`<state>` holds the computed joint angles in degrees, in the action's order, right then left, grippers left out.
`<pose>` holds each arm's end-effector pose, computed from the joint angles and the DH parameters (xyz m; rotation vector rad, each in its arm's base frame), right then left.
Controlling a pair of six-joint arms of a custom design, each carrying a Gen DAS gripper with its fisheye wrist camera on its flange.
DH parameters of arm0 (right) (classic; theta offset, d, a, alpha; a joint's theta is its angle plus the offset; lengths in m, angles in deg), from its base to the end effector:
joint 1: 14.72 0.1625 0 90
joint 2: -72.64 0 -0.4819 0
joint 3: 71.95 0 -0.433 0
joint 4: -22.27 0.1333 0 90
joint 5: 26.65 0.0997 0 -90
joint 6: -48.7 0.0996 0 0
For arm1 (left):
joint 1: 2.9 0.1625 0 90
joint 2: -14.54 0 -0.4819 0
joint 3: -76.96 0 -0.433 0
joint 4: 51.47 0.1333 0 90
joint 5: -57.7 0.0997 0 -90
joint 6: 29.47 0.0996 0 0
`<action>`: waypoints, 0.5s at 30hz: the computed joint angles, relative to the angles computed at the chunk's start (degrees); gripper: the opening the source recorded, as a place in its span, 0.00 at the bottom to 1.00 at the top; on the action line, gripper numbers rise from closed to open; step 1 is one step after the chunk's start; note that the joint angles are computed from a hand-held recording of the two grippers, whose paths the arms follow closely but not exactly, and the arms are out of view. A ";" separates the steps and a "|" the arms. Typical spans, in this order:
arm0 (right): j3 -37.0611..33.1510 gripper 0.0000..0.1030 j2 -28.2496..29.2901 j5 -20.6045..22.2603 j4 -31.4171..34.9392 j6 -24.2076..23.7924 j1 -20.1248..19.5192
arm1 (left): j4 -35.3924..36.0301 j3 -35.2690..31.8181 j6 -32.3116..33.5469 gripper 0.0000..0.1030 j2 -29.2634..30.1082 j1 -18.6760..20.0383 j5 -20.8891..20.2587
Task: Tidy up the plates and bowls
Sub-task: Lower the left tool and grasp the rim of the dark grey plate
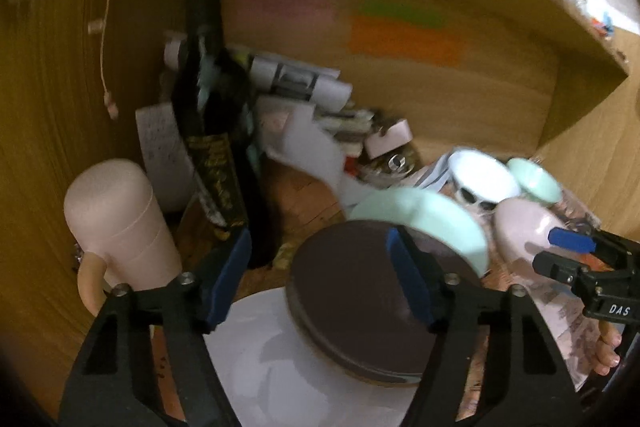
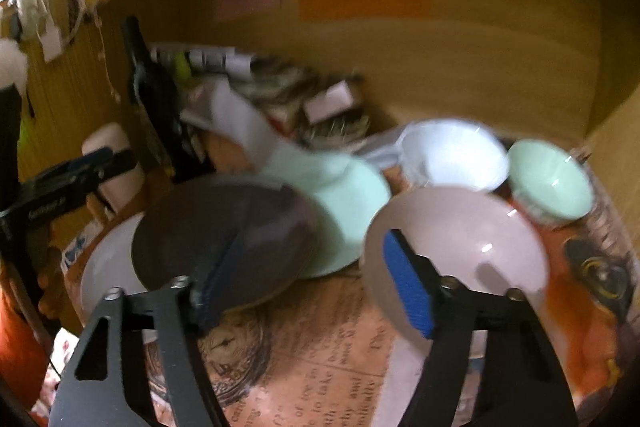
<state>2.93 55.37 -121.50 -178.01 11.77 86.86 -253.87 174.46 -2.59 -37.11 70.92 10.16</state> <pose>0.2892 -0.7895 -0.0410 1.0166 -2.3886 1.2293 -0.0046 -0.7355 0.2920 0.2622 2.0675 -1.2464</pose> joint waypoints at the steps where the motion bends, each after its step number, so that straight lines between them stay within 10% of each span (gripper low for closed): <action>1: -0.63 0.52 0.17 -0.46 1.96 0.16 0.03 | 1.00 -0.43 -0.20 0.57 0.07 0.31 0.46; 15: -6.61 0.36 2.70 -4.32 13.23 4.57 0.44 | 25.30 -6.37 -10.44 0.28 -0.26 4.67 -1.20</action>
<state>-3.68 58.07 -125.82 -164.78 16.34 87.30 -228.57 168.09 -13.04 -37.37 75.59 8.95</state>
